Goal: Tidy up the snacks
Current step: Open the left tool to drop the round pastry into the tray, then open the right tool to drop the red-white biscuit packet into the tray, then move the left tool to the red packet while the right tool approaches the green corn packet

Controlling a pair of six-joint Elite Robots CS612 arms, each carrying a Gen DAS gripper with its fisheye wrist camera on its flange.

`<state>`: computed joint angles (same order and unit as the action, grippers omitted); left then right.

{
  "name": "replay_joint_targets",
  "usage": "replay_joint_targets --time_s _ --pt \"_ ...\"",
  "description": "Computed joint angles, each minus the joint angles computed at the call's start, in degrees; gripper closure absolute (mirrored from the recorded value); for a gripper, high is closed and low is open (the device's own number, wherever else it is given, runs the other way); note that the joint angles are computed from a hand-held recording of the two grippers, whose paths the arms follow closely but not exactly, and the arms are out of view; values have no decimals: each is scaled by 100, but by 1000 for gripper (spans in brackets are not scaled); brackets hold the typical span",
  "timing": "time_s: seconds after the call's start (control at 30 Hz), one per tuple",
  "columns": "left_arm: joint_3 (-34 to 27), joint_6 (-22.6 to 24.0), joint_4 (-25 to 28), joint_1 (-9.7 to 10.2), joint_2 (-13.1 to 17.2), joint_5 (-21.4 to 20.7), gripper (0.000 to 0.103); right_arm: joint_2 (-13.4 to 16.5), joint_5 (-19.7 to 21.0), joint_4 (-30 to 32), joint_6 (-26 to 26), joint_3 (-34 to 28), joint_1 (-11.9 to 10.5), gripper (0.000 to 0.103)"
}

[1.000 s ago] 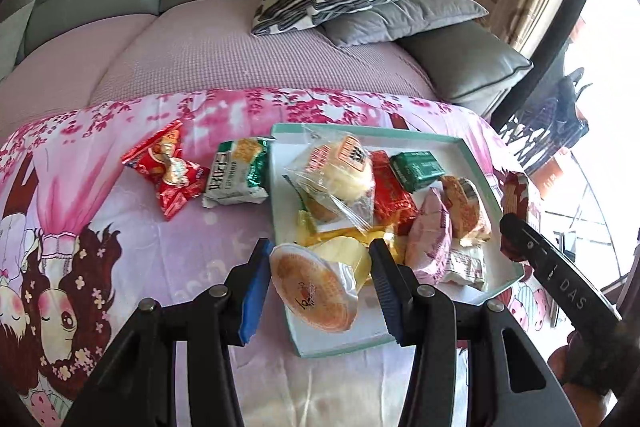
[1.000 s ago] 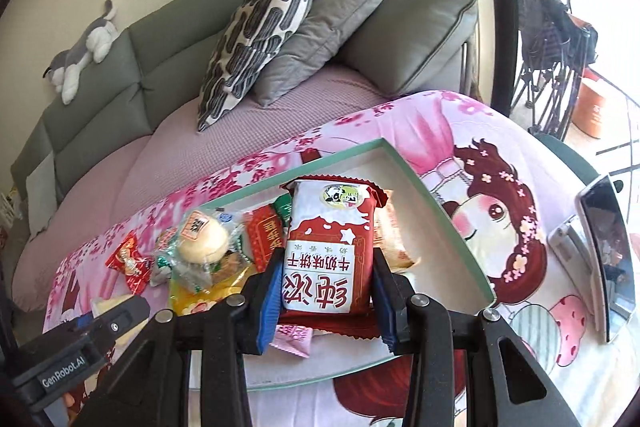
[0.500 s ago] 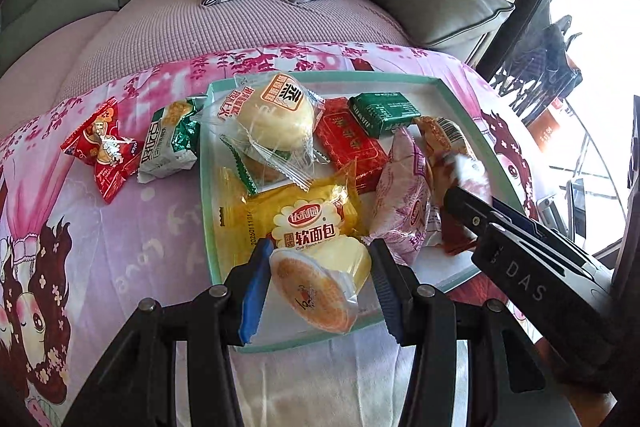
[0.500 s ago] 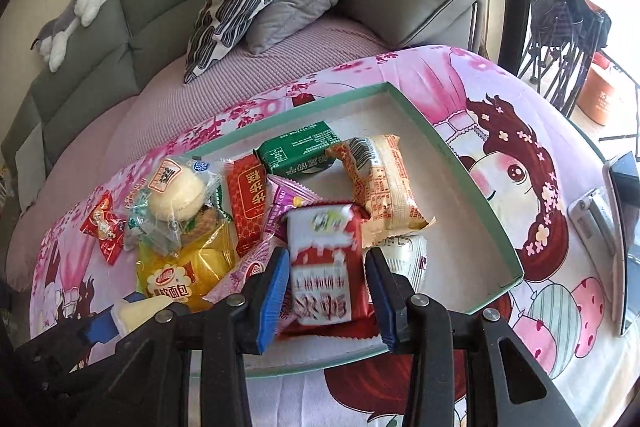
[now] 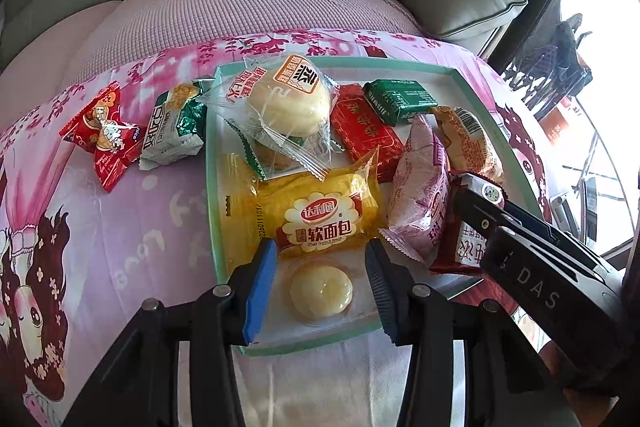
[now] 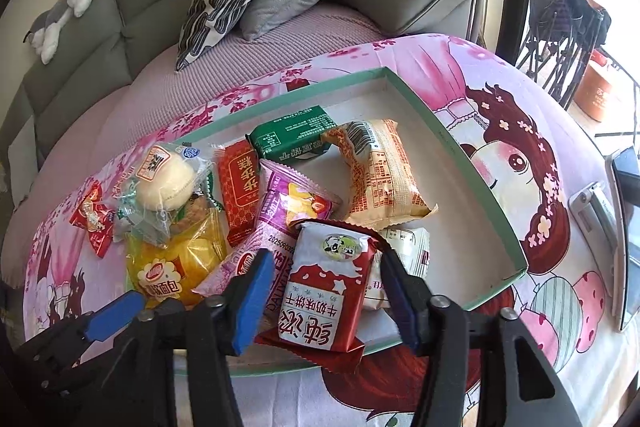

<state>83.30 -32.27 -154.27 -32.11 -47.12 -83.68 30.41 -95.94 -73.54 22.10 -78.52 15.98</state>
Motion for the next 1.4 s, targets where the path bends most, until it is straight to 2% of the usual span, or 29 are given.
replay_joint_targets --time_s 0.17,0.3,0.37,0.5,0.63,0.73,0.93,1.03,1.1,1.4 --pt "30 -147 66 16 -43 99 44 -23 -230 38 -29 38 28 16" --pt "95 -277 39 19 -105 238 32 -27 -353 -2 -138 54 51 8" --pt "112 -311 47 23 -130 283 32 -18 -451 -64 -181 45 69 1" --pt "155 -376 87 -7 -186 660 18 11 -462 -197 -209 1 70 0" --pt "215 -522 34 -26 -225 1078 10 9 -514 -266 -286 11 87 0" --pt "171 -712 344 -47 -227 1489 9 -1 -513 -306 -384 24 100 0" --pt "199 -873 414 -24 -261 1750 9 15 -331 -510 -361 -9 106 0" --pt "189 -1019 678 -104 -288 2328 9 31 -399 -665 -388 -30 138 0" --pt "187 -1075 787 -130 -301 2550 9 48 -425 -782 -419 -47 154 0" --pt "213 -1308 918 -110 -348 2628 9 52 -507 -1056 -478 -25 227 0"
